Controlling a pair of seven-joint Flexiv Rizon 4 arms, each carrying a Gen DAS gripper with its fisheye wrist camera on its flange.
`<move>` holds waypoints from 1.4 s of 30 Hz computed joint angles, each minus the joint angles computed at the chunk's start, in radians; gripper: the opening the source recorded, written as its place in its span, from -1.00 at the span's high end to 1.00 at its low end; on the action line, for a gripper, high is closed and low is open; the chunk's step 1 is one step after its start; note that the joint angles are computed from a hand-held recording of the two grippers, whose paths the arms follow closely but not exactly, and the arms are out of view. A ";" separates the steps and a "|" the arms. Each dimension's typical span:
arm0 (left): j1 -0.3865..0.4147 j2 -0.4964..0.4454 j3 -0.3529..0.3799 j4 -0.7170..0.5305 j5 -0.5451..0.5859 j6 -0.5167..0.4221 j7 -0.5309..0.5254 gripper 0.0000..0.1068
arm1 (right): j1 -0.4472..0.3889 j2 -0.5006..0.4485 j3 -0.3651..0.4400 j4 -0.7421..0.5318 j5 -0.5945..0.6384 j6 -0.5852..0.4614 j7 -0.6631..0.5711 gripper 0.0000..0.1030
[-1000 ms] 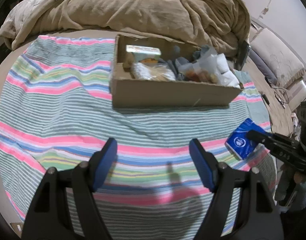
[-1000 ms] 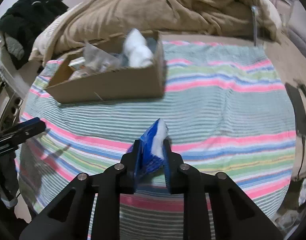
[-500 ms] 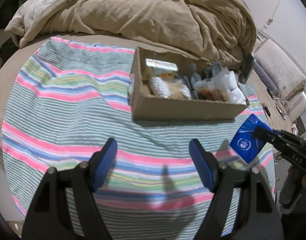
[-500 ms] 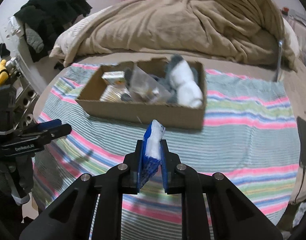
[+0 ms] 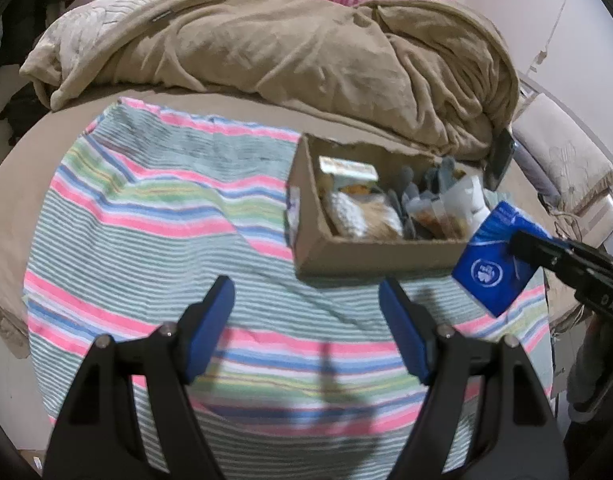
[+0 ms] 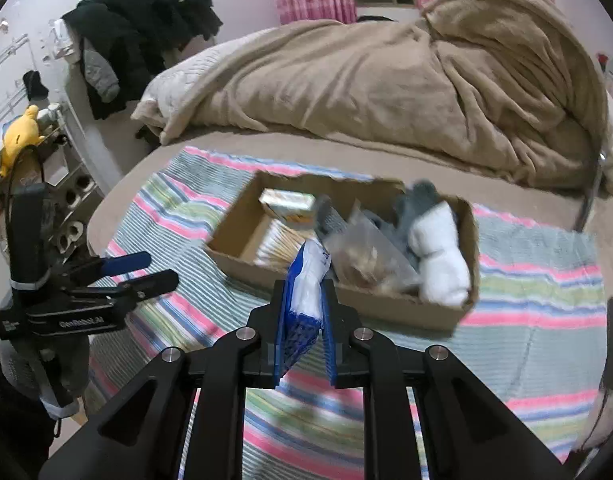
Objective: Organize objects
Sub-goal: 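Carry the blue tissue pack over the box with the right tool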
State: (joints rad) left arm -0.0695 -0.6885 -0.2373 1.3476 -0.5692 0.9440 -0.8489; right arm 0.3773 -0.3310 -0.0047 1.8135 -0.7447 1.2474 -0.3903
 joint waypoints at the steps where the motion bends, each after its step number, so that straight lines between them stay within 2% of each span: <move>1: 0.001 -0.004 -0.001 -0.007 -0.002 -0.001 -0.001 -0.42 | 0.002 -0.003 0.000 -0.007 -0.002 -0.001 -0.002 0.68; 11: 0.009 -0.042 -0.005 -0.066 -0.008 -0.009 -0.012 -0.42 | 0.021 -0.076 -0.012 -0.136 0.028 -0.007 -0.078 0.68; 22: 0.015 -0.095 0.008 -0.141 0.014 -0.022 -0.050 -0.42 | 0.039 -0.192 -0.031 -0.284 0.120 -0.021 -0.166 0.68; 34: 0.018 -0.176 0.019 -0.250 0.052 -0.058 -0.106 -0.42 | 0.037 -0.333 -0.021 -0.448 0.243 -0.086 -0.269 0.68; 42: 0.019 -0.206 0.020 -0.287 0.065 -0.082 -0.131 -0.42 | 0.042 -0.389 -0.013 -0.507 0.303 -0.134 -0.317 0.68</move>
State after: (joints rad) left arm -0.0507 -0.8943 -0.2170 1.0610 -0.5038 0.8616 -0.9801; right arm 0.4195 -0.7199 -0.0178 1.3068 -0.4418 1.1131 -0.7078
